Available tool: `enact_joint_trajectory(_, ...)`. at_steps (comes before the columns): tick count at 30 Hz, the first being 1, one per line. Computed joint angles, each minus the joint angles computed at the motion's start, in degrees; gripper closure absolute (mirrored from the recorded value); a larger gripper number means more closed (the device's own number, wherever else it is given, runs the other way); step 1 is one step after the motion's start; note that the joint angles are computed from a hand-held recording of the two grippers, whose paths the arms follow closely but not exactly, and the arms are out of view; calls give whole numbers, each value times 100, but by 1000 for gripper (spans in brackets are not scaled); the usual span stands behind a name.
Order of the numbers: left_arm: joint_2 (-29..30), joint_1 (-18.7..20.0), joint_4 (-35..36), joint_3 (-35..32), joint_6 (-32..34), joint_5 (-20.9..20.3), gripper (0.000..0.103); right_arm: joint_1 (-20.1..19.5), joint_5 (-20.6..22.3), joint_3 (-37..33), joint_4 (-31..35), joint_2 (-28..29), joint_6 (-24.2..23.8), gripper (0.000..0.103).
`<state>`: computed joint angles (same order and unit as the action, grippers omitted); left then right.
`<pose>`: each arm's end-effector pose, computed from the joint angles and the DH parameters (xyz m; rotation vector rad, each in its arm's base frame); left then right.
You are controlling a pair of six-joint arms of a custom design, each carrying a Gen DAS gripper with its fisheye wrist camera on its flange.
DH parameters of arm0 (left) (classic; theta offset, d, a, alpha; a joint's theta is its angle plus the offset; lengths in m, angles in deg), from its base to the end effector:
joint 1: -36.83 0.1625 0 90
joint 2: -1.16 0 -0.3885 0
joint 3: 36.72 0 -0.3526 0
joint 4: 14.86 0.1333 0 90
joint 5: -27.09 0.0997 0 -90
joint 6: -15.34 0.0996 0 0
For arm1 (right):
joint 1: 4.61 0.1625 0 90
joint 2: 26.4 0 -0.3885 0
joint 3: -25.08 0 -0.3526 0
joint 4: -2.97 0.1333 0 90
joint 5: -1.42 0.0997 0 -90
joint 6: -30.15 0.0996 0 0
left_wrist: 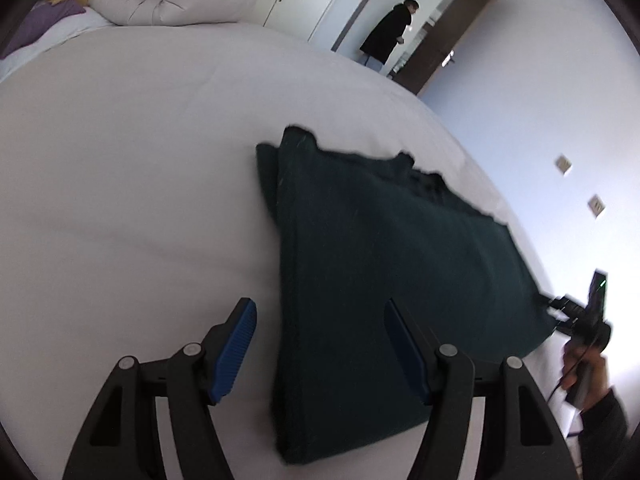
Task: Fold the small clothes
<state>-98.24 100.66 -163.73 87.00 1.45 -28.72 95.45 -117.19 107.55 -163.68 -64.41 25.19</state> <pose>-0.0007 -0.4305 0.3893 0.0308 2.6099 -1.0328 0.2046 -0.6632 0.1339 0.1483 -2.5705 0.7693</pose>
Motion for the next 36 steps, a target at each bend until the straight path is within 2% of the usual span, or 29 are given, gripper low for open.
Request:
enact_joint_trajectory(4, -71, 43, -279, 198, 72, -130, 35, -79, 238, 416, 12, -353, -139, 64)
enact_joint_trajectory(6, -88, 31, -330, 228, 97, -207, 40, -154, 418, 618, -52, -541, -175, 71)
enact_joint_trajectory(7, -68, 20, -308, 229, 68, -197, 44, -140, 393, 740, -188, -589, -211, 71)
enact_joint_trajectory(8, -81, 8, -200, 236, -21, -182, 57, -127, 375, 858, -323, -632, -245, 72)
enact_joint_trajectory(9, -94, -13, -147, 254, -113, -141, 64, -103, 356, 831, -331, -615, -217, 72)
enact_joint_trajectory(11, -159, -100, -111, 340, -219, 10, 67, -101, 362, 924, -422, -645, -186, 74)
enact_joint_trajectory(16, -260, -313, 19, 463, -372, 363, 69, -50, 274, 902, -445, -618, -258, 74)
enact_joint_trajectory(23, -233, -331, -39, 505, -299, 432, 66, -85, 341, 958, -487, -700, -220, 74)
enact_joint_trajectory(24, -237, -338, -31, 508, -293, 449, 71, -82, 320, 920, -442, -680, -233, 75)
enact_joint_trajectory(25, -246, -351, -37, 517, -289, 480, 78, -68, 262, 907, -450, -660, -280, 85)
enact_joint_trajectory(26, -244, -371, 20, 508, -277, 530, 88, -39, 164, 882, -453, -628, -357, 90)
enact_joint_trajectory(29, -244, -436, 49, 515, -226, 638, 90, 91, -174, 839, -627, -517, -615, 94)
enact_joint_trajectory(36, -324, -553, 175, 567, -253, 825, 92, 182, -371, 1044, -850, -604, -787, 96)
